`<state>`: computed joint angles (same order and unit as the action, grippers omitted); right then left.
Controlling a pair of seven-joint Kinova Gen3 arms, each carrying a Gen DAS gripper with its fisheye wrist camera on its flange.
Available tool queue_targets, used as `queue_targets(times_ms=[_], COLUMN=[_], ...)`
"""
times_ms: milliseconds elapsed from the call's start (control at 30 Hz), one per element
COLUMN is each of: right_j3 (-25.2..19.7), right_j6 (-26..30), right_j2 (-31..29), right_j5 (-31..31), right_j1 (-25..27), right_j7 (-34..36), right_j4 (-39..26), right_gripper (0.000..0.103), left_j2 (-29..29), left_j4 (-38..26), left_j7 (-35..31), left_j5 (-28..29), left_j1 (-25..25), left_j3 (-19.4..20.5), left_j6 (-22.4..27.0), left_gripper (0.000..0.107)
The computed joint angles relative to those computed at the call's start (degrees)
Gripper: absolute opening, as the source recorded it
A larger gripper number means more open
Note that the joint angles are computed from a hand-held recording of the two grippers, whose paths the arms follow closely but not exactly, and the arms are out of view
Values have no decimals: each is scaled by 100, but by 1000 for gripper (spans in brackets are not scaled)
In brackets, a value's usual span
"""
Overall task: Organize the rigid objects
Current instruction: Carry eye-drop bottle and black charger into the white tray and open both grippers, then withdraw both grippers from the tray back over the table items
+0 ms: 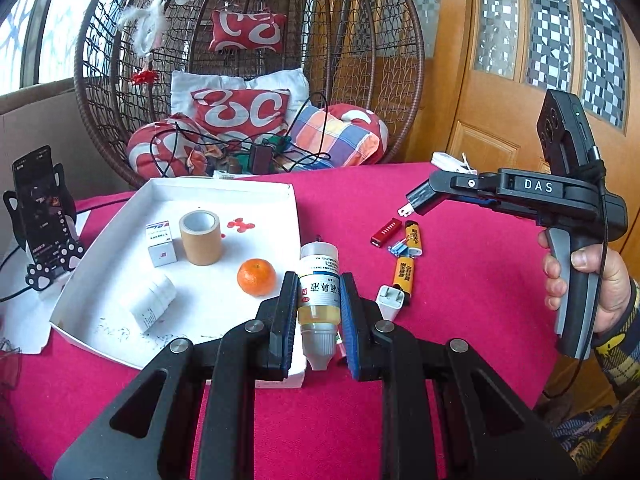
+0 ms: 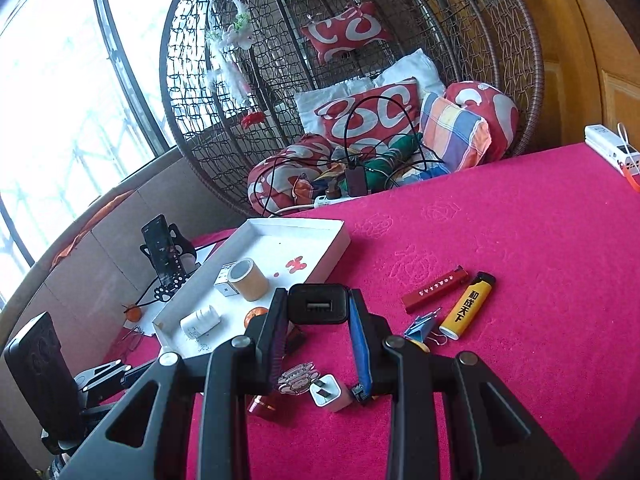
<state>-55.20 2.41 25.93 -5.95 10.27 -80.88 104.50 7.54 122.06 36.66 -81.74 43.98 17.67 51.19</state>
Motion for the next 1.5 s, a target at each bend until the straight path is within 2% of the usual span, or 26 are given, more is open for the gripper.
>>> queue_targets(times_ms=[100, 233, 433, 733, 900, 933, 1000, 1033, 1067, 1100, 1167, 1200, 1267, 1400, 1500], right_j3=[107, 464, 1203, 2543, 2818, 2880, 2909, 2998, 3142, 3392, 3698, 3691, 3540, 3735, 3691], right_j6=[174, 393, 821, 1395, 1172, 1084, 893, 858, 791, 632, 166, -7, -193, -571, -644], right_j2=[50, 105, 375, 811, 819, 791, 756, 730, 676, 589, 400, 357, 275, 108, 61], right_j5=[21, -94, -318, -568, -627, -608, -554, -485, -434, -372, -114, -93, 1, 218, 379], right_j1=[-231, -762, -1747, -3270, -3643, -3716, -3777, -3870, -4004, -4230, -4458, -4450, -4284, -4412, -4351], right_j7=[80, 323, 605, 727, 890, 886, 896, 881, 862, 749, 435, 398, 273, -27, -242], right_j4=[-210, -538, -1160, -1916, -1761, -1694, -1564, -1539, -1478, -1364, -1025, -907, -731, -466, -411], right_gripper=[29, 29, 29, 29, 29, 29, 30, 30, 40, 62, 86, 93, 103, 103, 103], left_j2=[-233, -540, -509, 6, 56, 59, 88, 108, 121, 140, 174, 187, 203, 268, 319], left_j4=[125, 368, 480, 470, 501, 487, 415, 393, 404, 425, 389, 369, 349, 251, 123], left_j7=[82, 418, 465, 856, 1026, 1006, 908, 928, 1042, 1217, 1288, 1288, 1303, 1285, 1176], left_j5=[-23, 40, 334, 163, 269, 342, 583, 659, 653, 634, 813, 891, 966, 1017, 1033], left_j1=[-221, -659, -1179, -1311, -1255, -1244, -1189, -1175, -1056, -955, -833, -796, -744, -612, -511], left_j3=[-119, -212, -307, -503, -600, -599, -578, -521, -560, -536, -491, -478, -469, -451, -439], left_j6=[-146, -360, -565, -929, -834, -777, -566, -409, -268, -62, 276, 358, 429, 621, 787], left_gripper=[19, 19, 19, 19, 19, 22, 50, 82, 94, 96, 98, 98, 102, 103, 103])
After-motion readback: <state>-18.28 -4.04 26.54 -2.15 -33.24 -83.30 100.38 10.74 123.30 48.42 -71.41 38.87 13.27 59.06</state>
